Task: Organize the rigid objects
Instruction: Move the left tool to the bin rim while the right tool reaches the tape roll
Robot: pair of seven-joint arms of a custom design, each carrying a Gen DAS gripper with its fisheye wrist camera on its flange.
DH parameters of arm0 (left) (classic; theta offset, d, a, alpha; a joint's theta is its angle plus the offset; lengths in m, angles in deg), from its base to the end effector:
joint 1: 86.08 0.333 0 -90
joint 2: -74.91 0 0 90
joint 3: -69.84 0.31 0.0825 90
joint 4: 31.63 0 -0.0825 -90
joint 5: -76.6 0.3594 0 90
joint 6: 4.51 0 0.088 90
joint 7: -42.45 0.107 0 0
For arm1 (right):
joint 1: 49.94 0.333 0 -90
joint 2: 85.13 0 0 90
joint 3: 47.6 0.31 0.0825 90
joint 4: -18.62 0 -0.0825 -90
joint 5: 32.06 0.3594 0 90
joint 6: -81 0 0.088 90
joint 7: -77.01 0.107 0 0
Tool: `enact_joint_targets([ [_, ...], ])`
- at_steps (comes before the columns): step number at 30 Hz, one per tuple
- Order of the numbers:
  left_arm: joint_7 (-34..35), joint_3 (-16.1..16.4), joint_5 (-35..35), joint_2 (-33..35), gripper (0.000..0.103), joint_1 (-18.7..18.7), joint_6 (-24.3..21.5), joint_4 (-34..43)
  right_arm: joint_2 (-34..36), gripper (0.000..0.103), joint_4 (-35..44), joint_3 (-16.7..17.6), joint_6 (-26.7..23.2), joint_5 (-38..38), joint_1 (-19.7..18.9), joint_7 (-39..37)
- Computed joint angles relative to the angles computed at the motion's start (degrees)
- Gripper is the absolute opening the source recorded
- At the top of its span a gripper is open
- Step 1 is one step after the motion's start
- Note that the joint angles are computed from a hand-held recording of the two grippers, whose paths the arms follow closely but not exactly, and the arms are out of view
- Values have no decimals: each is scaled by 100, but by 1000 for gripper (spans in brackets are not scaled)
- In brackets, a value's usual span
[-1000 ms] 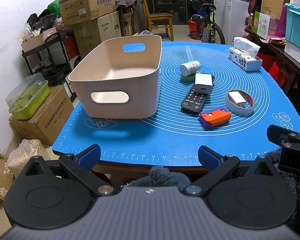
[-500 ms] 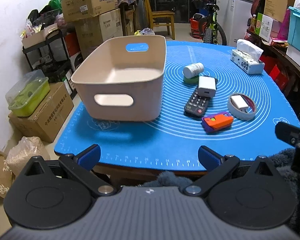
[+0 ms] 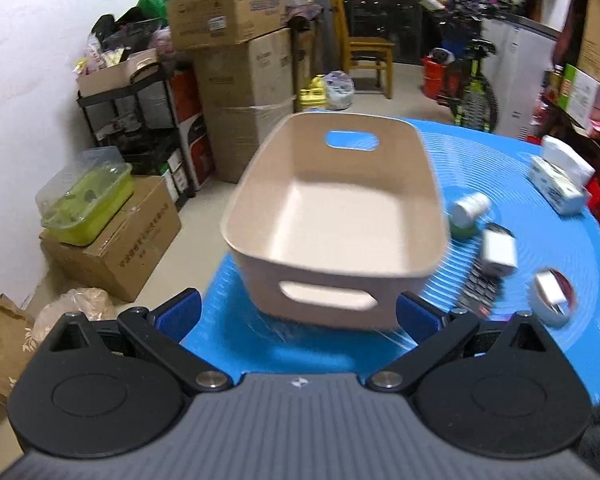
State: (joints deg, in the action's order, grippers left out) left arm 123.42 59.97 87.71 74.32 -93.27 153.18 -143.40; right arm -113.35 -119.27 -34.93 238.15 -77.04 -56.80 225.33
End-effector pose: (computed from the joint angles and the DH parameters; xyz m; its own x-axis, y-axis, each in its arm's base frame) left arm 0.5541 -0.1787 0.5803 -0.2559 -0.9643 -0.0679 -0.6476 0.2231 -0.7286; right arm 0.4240 0.0857 0.5749 -0.3023 -0.9524 0.0386 -0.5298 0.1342 -0.8375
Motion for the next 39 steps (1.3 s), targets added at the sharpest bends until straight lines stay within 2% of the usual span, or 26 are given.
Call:
enact_joint_targets([
  [7,-294,155,166,1127,102,-38,-728,1580,864,99,600,-352,17,39,55,-399],
  [14,-1074,356,146,2046,102,-228,-1379,2964,1635,95,1044,-1017,-149,931,394,-1234],
  [15,-1171,400,238,2196,102,-289,-1573,3201,1742,94,1116,-1083,-213,1069,427,-1374],
  [17,-1303,499,464,2621,101,-448,-2296,3921,1971,92,1289,-1189,-380,1300,480,-1624],
  [19,-1433,561,560,2963,92,-523,-2786,4448,2160,90,1416,-1279,-465,1427,512,-1773],
  [20,-1404,529,470,3090,82,-480,-2957,4645,2252,90,1479,-1321,-506,1471,523,-1838],
  [21,-1351,483,350,3225,80,-438,-3151,4862,2327,89,1523,-1360,-535,1497,532,-1884],
  [26,-1078,467,334,3383,79,-441,-3236,5022,2654,83,1674,-1568,-649,1795,546,-2115],
  [28,-886,460,336,3560,75,-461,-3432,5278,2734,80,1674,-1640,-665,1978,535,-2233],
  [30,-737,442,274,3634,65,-447,-3584,5389,2799,79,1671,-1687,-672,2098,526,-2348],
  [34,-500,428,141,3860,52,-410,-3735,5697,2881,76,1700,-1733,-756,2255,528,-2584],
  [36,-442,444,100,3976,41,-414,-3834,5876,2898,73,1717,-1745,-795,2295,532,-2632],
  [39,-443,472,56,4034,36,-405,-3906,5948,2937,68,1769,-1750,-851,2384,544,-2735],
])
